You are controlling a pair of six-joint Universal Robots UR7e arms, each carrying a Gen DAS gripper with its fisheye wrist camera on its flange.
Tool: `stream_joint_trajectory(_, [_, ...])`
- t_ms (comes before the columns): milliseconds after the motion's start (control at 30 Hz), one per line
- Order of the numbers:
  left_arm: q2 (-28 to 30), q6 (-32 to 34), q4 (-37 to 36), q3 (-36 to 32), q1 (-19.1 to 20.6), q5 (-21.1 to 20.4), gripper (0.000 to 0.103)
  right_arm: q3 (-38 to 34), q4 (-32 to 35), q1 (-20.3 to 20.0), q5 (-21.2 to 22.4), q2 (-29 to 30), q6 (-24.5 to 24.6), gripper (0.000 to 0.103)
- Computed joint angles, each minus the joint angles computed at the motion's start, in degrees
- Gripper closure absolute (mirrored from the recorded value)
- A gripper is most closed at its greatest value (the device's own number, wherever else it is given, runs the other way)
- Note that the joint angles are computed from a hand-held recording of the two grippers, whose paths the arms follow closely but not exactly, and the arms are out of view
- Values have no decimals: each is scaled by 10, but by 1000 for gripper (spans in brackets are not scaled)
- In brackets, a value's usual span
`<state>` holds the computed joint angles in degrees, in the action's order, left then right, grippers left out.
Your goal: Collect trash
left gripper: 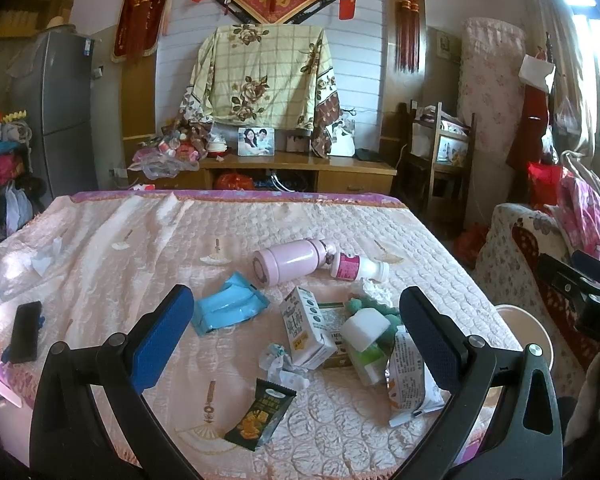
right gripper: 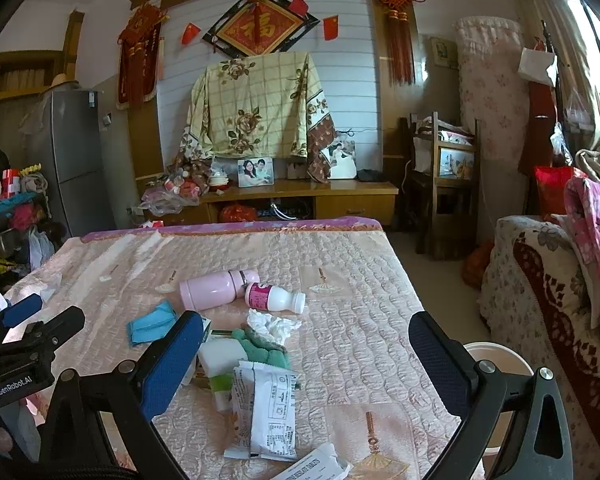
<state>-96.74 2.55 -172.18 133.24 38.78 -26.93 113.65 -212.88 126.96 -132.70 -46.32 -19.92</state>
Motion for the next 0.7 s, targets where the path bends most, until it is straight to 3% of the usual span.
stream_joint_trajectory(700, [3, -5, 1, 2, 1, 0, 1, -4, 12, 4, -3, 4, 7, 1])
